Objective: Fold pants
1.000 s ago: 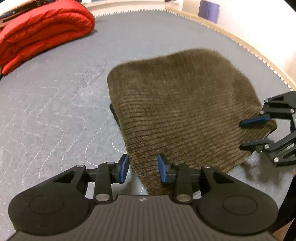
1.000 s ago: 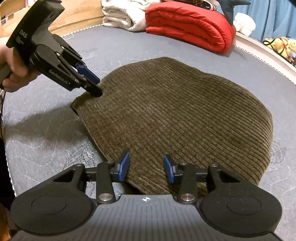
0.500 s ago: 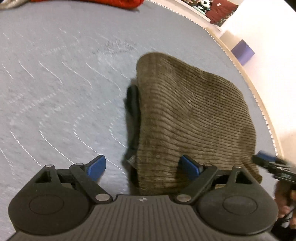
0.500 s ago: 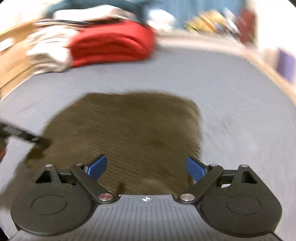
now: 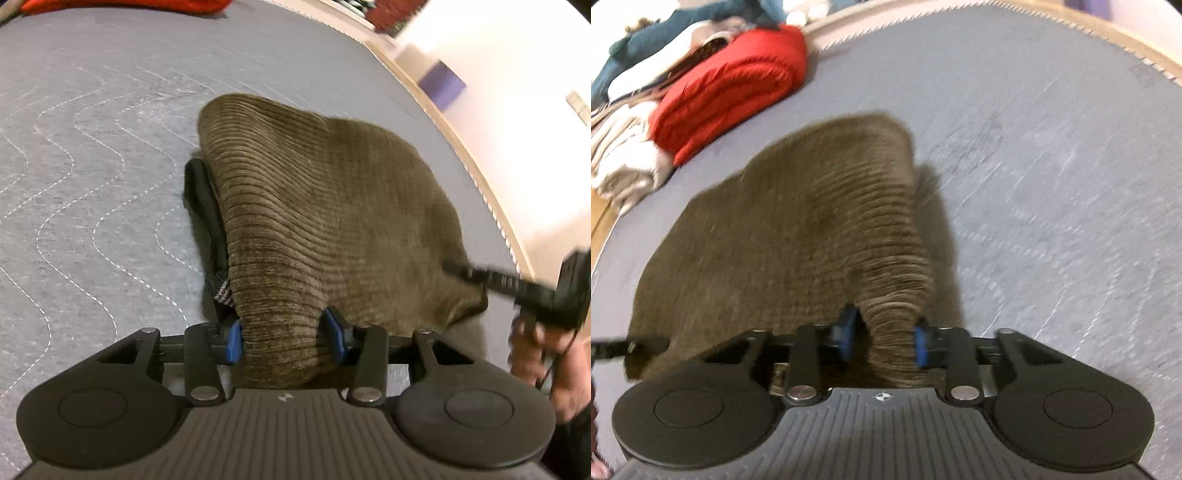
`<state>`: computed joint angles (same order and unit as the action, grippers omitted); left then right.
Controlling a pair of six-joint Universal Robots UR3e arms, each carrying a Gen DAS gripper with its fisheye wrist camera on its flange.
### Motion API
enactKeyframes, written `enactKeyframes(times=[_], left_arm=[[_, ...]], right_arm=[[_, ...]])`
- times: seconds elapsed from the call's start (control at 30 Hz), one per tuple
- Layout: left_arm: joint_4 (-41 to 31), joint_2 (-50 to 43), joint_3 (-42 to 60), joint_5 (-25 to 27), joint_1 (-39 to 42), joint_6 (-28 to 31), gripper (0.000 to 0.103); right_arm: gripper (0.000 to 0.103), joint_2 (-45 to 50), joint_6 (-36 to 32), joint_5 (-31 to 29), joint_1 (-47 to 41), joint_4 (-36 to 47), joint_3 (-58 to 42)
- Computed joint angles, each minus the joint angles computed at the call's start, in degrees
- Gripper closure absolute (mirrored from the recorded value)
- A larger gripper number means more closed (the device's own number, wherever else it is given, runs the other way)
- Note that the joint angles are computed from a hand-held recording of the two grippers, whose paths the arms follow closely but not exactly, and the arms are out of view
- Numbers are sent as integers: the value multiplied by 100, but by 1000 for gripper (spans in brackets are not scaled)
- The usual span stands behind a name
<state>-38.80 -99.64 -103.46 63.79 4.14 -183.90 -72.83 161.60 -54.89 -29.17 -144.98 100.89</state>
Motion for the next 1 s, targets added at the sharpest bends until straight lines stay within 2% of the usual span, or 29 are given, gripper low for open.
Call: enactKeyframes(times=[0.07,0.13,0.2,0.23,0.3,0.33,0.37,0.43,0.47,0.5,0.57,0.63,0.73,0.77,0.8,0.87,0.93,1.0], left_arm=[[78,16,96,564,-283,68,46],[506,140,103,1592,-743,145,44],[1228,236,-3,2660,-1314,654,44],[1564,325,-136,2733,-1426,912,44],[2007,578,-478,2190,-1353,1184,44],[2015,643,-576,1905,-1312,1328,45],[1816,596,-529,1903,-1373,1483,47],[740,180,-30,2547,-1686,1685,50],[441,34,49,2712,-1747,1758,49],[472,8,-33,2758,-1770,1811,48],[403,120,-18,2783,-1784,1714,48],[279,346,0,2851,-1814,1471,48],[84,587,136,3269,-2050,1189,41],[-2,625,240,3423,-2191,1062,36],[27,652,295,3492,-2257,991,27],[521,861,71,3416,-2279,934,22],[1441,1132,-453,3274,-2295,991,22],[2154,1176,-688,3524,-2542,1153,18]], right_arm=[[75,43,35,-87,41,-240,-16],[71,25,43,-224,106,-191,-37],[61,-207,66,-622,233,-662,273],[59,-314,20,-716,266,-993,457],[46,-606,-209,-600,199,-1345,777],[46,-746,-389,-522,160,-1509,947],[46,-818,-550,-533,162,-1585,1048],[46,-837,-827,-829,261,-1365,1063],[46,-734,-952,-1265,417,-1003,917],[44,-670,-1021,-1468,463,-779,866],[36,-708,-913,-1479,406,-855,987],[35,-868,-950,-1666,448,-750,965],[34,-1274,-821,-1650,348,-589,1160],[34,-1357,-812,-1681,361,-541,1178],[34,-1490,-806,-1721,373,-564,1282],[34,-1698,-769,-1715,351,-667,1400],[34,-2045,-658,-1512,200,-773,1573],[30,-2405,-482,-1146,-45,-660,1599]])
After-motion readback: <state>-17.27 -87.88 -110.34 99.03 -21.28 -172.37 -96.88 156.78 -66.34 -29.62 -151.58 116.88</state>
